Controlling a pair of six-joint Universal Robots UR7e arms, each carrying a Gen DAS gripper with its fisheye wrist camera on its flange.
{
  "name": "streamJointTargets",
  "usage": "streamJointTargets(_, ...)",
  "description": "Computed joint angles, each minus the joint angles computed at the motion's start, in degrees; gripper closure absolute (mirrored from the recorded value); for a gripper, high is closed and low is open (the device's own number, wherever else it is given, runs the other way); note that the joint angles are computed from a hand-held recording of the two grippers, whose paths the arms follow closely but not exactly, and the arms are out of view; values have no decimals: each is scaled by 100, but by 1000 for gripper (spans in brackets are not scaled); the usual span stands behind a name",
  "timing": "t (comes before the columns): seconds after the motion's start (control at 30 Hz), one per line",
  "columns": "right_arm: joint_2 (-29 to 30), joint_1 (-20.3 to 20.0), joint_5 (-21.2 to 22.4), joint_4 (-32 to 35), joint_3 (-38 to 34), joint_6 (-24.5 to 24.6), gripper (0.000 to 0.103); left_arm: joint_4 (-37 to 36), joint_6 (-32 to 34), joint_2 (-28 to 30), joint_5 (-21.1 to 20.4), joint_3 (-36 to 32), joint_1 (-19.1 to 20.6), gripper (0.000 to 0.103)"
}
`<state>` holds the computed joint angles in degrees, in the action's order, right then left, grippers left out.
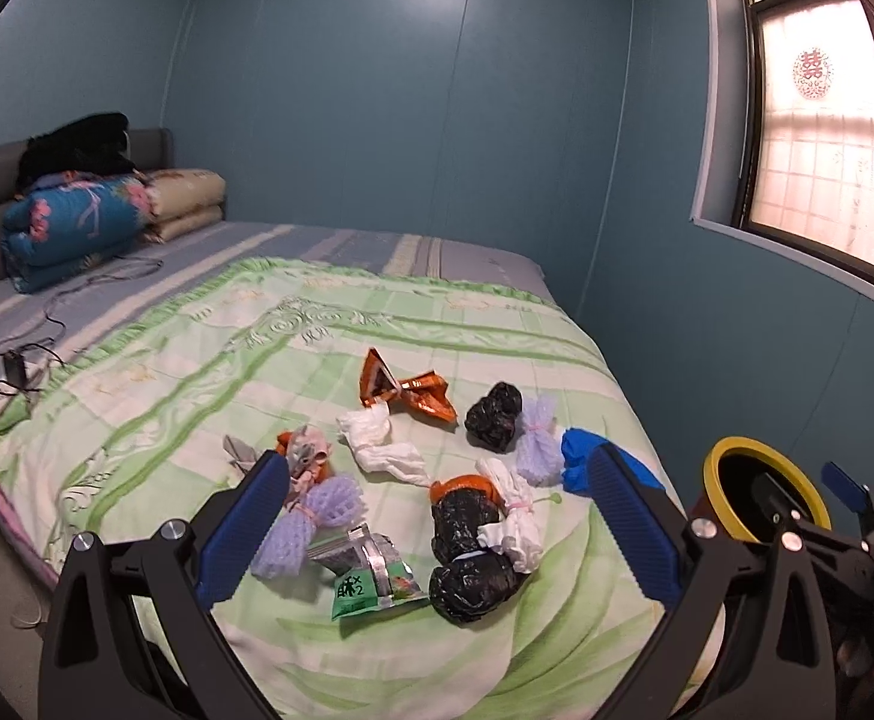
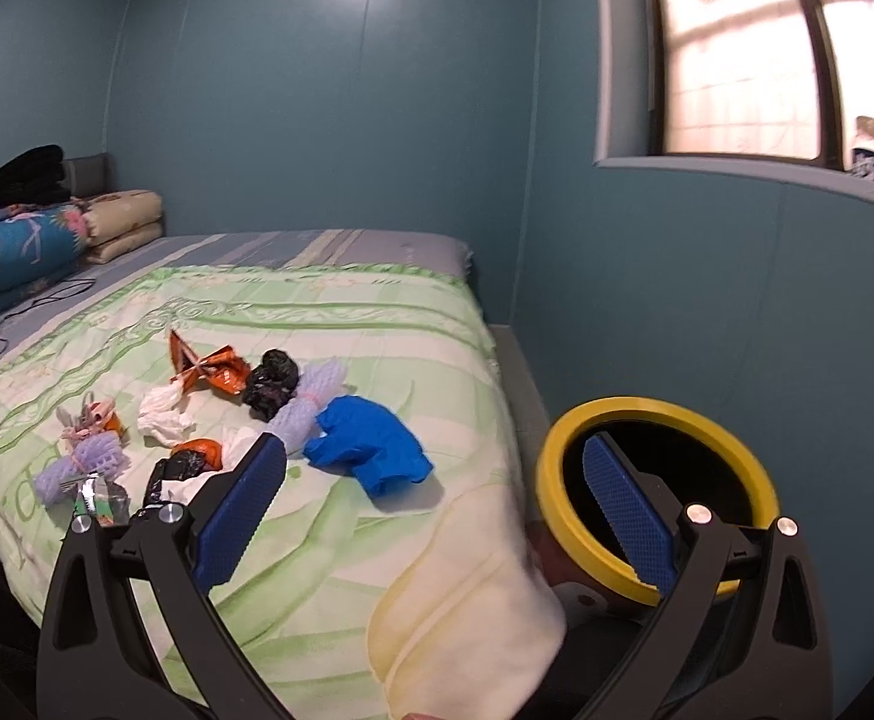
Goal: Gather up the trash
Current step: 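Reach the right gripper to the blue glove and close on it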
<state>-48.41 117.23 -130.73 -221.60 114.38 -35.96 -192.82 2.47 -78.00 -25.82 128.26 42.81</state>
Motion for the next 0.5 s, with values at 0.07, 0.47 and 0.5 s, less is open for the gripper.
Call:
streamJointTargets(0.07,-35,-94,143,265,-46,21,8,-154,128,-17,-266,-22,186,7)
streamJointTargets(0.47,403,-561,294,1128,-761,-231,8,325,674,31,-862,-714,1481,7)
streamJointTargets(0.5,487,-589,305,1157,-881,-299,8,541,589,11,-969,-815,1607,7)
